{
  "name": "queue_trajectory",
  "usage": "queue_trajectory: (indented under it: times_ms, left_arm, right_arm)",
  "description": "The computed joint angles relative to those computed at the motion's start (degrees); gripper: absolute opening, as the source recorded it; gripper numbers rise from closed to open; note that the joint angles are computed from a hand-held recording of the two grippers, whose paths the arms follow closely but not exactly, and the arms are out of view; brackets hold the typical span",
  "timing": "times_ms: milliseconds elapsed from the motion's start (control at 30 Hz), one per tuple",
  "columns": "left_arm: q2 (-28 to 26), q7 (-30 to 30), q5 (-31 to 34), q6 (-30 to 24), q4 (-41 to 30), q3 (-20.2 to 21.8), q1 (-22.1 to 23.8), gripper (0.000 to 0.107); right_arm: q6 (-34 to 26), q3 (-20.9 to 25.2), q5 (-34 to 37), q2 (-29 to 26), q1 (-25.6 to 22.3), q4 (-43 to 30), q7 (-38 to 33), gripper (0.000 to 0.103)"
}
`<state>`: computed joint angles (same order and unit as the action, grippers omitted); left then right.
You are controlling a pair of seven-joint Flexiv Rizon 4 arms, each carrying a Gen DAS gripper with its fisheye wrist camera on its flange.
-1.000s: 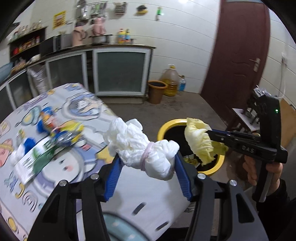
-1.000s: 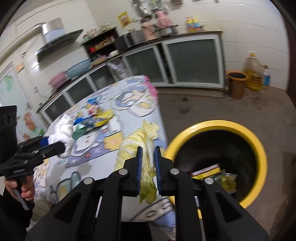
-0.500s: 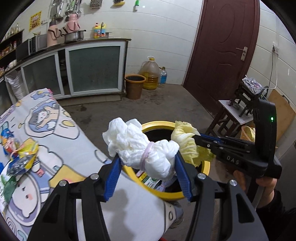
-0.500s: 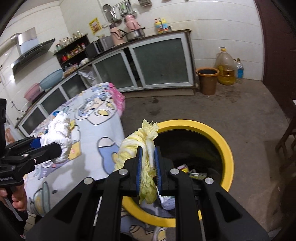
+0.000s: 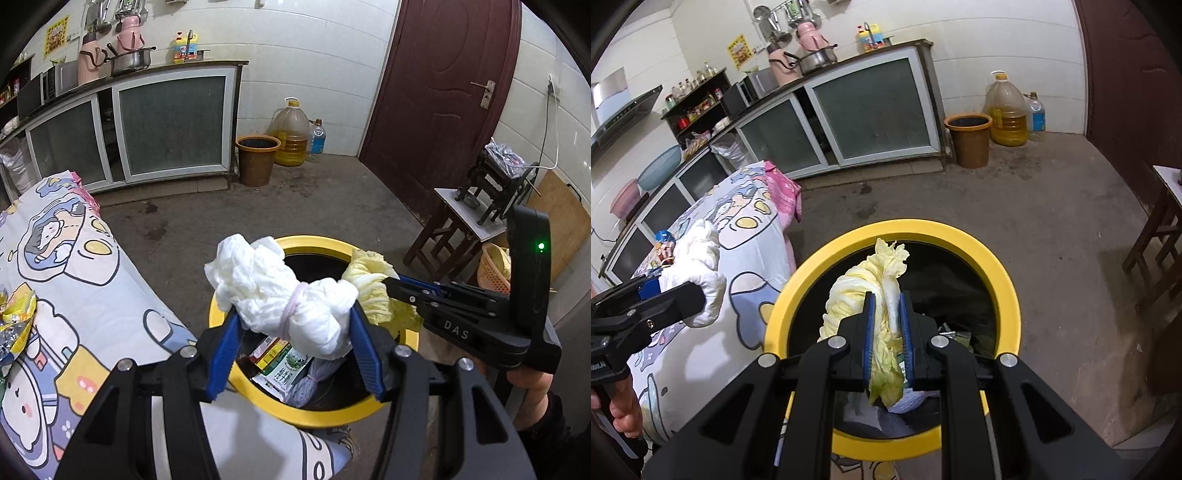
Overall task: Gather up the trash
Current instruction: 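Open the left tool over the bin while the right tool releases the cabbage leaves, then move both open tools back over the table toward the remaining trash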
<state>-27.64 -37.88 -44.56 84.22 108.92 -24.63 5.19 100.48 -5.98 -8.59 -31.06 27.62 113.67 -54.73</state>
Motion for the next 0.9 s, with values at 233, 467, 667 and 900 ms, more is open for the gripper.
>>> queue_trajectory:
  times_ms: [233,467,667,900]
  left_arm:
    - [-2.0,-2.5,1.9,-2.1,-2.0,2.1,-1.4,0.054]
    - [-2.7,-3.7,3.6,-1.6,-2.3,2.2,-1.5,0.054]
    - [-3.3,-6.7,4.6,-1.8,-2.9,2.8,-1.8,0.07]
    - [-2.7,-9.8,2.1,1.4,-0.9,0.5,1.9,0.095]
  right_arm:
    - [-2.0,-2.3,-0.2,-0.7,1.6,-0.9,1.7,0.014]
    - [-2.8,-4.6,-1.0,-0.8,3.9,-1.0,3.4,0.013]
    - [-5.7,-7.6,-2.4,-0.6,6.5,-1.1,5.8,0.027]
    - [-4.5,-18.6,-3.2,-0.4,15.0,2.0,11.3,0.067]
